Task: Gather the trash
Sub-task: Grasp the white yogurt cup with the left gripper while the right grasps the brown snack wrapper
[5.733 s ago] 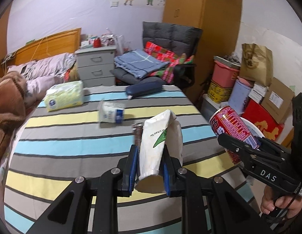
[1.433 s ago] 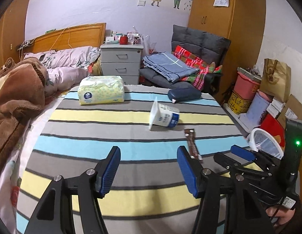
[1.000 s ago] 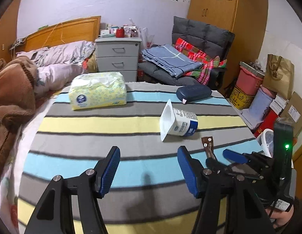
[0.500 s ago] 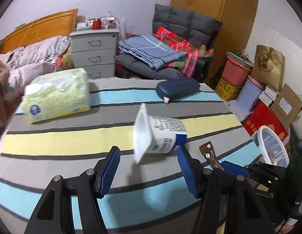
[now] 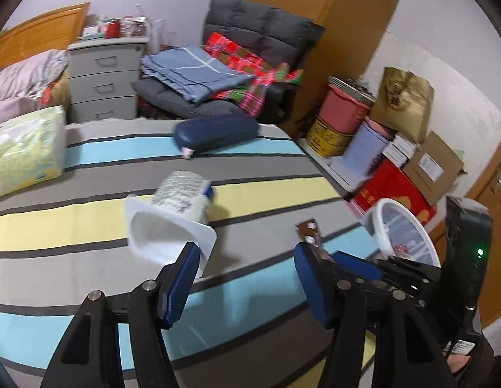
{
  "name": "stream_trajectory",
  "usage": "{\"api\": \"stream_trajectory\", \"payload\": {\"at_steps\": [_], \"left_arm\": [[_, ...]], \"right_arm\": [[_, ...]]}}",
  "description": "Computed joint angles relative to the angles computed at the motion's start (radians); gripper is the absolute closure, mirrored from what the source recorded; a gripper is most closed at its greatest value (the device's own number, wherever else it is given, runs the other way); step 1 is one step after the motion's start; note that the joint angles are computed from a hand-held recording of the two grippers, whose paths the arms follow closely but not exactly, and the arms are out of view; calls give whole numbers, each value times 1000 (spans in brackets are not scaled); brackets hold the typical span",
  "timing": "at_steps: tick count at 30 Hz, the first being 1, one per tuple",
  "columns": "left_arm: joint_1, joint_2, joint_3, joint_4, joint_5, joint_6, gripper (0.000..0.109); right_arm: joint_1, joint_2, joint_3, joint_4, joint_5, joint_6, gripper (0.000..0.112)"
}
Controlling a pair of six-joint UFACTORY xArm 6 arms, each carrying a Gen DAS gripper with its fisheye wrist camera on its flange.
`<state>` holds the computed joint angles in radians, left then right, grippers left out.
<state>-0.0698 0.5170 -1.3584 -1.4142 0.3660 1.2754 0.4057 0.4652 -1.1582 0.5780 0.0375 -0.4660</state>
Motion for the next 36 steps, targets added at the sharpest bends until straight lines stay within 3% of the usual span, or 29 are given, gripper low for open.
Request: {"api": "stream_trajectory", "payload": {"at_steps": [2, 3, 4, 7, 9, 11, 14, 17, 19, 28, 32, 36], "left_arm": [[-23, -17, 19, -36, -50, 47, 48], [-40, -27, 28, -73, -114, 85, 48], [-58, -39, 37, -142, -183, 164, 48], [-64, -61, 40, -348, -257, 375, 46], [-63, -59, 27, -401, -299, 443, 34], [-52, -27, 7, -300, -310, 345, 32], [-24, 15, -7, -65, -251, 102, 32], [-15, 46, -37, -64, -202, 118, 32], [-13, 68, -52, 11, -194, 41, 32], [-24, 138, -123, 117, -226, -72, 32], [-28, 144, -124, 165, -238, -112, 44], [-34, 137, -114, 155, -267, -109, 44]], "right_arm": [[12, 4, -14, 111, 6, -101, 91], [20, 7, -22, 160, 9, -149, 91], [22, 9, -28, 180, 11, -172, 91], [28, 16, -41, 230, 18, -227, 91], [27, 21, -51, 267, 26, -264, 91], [24, 25, -58, 284, 34, -279, 91], [25, 24, -61, 317, 39, -313, 91], [23, 24, -65, 333, 44, -328, 91], [21, 27, -71, 344, 49, -338, 91], [14, 33, -86, 397, 76, -387, 91], [15, 32, -88, 414, 82, -405, 91], [14, 31, -89, 437, 84, -426, 91]]}}
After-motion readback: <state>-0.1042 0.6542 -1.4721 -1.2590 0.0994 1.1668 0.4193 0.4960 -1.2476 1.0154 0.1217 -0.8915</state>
